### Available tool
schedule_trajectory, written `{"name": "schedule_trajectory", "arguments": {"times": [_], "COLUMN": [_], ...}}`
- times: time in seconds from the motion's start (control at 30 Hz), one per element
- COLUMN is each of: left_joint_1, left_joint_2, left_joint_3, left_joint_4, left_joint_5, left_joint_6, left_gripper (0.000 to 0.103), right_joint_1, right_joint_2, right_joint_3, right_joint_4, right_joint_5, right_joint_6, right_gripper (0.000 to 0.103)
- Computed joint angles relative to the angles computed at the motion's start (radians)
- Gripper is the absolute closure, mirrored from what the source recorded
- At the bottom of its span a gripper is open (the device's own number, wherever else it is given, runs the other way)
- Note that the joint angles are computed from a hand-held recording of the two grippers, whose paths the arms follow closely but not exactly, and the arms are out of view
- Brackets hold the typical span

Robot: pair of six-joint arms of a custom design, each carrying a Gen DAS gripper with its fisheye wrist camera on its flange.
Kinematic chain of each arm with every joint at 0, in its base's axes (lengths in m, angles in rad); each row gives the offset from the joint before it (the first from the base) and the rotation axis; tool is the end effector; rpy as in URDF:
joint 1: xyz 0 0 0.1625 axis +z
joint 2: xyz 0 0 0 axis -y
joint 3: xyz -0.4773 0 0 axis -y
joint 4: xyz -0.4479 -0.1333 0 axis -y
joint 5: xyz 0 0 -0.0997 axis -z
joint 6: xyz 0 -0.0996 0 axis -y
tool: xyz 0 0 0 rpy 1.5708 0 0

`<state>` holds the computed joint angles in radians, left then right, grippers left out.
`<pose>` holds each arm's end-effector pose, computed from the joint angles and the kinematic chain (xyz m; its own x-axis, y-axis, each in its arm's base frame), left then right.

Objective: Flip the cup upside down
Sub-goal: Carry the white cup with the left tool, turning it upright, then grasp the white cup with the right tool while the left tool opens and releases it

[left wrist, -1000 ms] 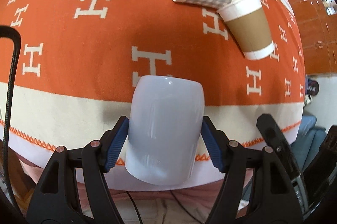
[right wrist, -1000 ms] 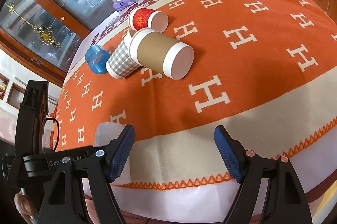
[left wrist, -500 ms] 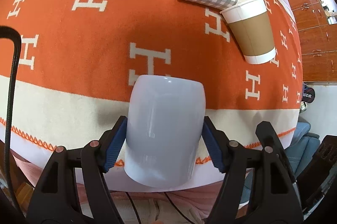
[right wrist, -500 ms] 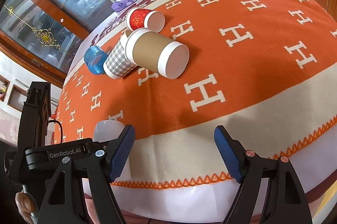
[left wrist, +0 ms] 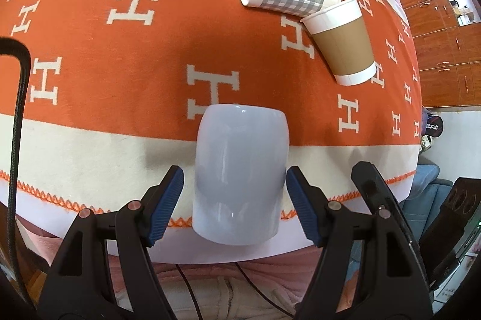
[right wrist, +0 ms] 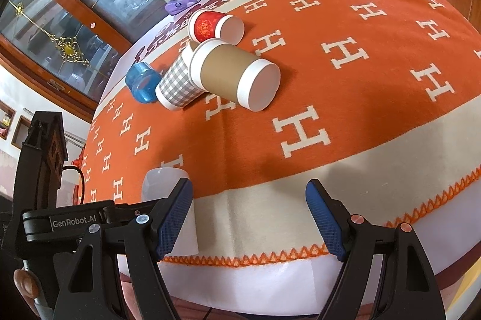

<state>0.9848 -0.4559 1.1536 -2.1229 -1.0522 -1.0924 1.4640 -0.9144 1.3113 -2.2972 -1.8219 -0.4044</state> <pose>-0.3222 -0.8158 -0.0152 -0.8006 -0.4831 -0.3546 -0.3552 0.8591 -0.3686 0.0195 -0.8368 0.3084 -0.9172 -0.2018 0.3435 -0.2829 0.9370 -0.2050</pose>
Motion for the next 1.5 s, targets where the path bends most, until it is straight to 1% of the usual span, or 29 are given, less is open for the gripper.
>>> {"name": "schedule_trajectory", "arguments": {"times": [0.13, 0.27, 0.53, 0.7, 0.77, 1.07, 1.13, 1.17, 1.23, 1.3, 1.37, 1.5], "left_joint_1": [-0.002, -0.003, -0.019, -0.024, -0.031, -0.064, -0.067, -0.068, -0.074, -0.081, -0.083, -0.081], "left_joint_2": [-0.02, -0.03, -0.066, -0.092, -0.108, -0.185, -0.198, -0.202, -0.21, -0.213, -0.217, -0.215], "left_joint_3": [0.027, 0.04, 0.088, 0.123, 0.15, 0.291, 0.319, 0.328, 0.349, 0.369, 0.39, 0.417], "left_joint_4": [-0.018, -0.042, -0.078, -0.099, -0.123, -0.286, -0.325, -0.331, -0.331, -0.321, -0.327, -0.353], "left_joint_5": [0.0, -0.016, 0.02, 0.043, 0.066, 0.208, 0.218, 0.227, 0.269, 0.324, 0.354, 0.38], "left_joint_6": [0.009, 0.028, 0.061, 0.084, 0.111, 0.235, 0.264, 0.269, 0.271, 0.261, 0.252, 0.248], "left_gripper": [0.035, 0.035, 0.035, 0.035, 0.035, 0.035, 0.035, 0.035, 0.035, 0.035, 0.035, 0.036], "right_joint_1": [0.003, 0.005, 0.009, 0.013, 0.014, 0.03, 0.036, 0.038, 0.042, 0.045, 0.051, 0.056], "right_joint_2": [-0.002, -0.004, -0.007, -0.004, 0.0, 0.039, 0.054, 0.062, 0.085, 0.113, 0.14, 0.189], "right_joint_3": [0.006, 0.009, 0.013, 0.005, -0.001, -0.078, -0.105, -0.119, -0.155, -0.2, -0.233, -0.294], "right_joint_4": [0.0, 0.003, 0.016, 0.053, 0.071, 0.239, 0.286, 0.31, 0.375, 0.455, 0.505, 0.577], "right_joint_5": [-0.001, 0.0, 0.002, 0.008, 0.009, 0.035, 0.038, 0.035, 0.031, 0.027, 0.007, -0.015], "right_joint_6": [-0.004, -0.008, -0.017, -0.017, -0.017, -0.007, -0.004, 0.0, 0.008, 0.016, 0.03, 0.052], "right_gripper": [0.024, 0.024, 0.024, 0.024, 0.024, 0.024, 0.024, 0.024, 0.023, 0.022, 0.022, 0.022]}}
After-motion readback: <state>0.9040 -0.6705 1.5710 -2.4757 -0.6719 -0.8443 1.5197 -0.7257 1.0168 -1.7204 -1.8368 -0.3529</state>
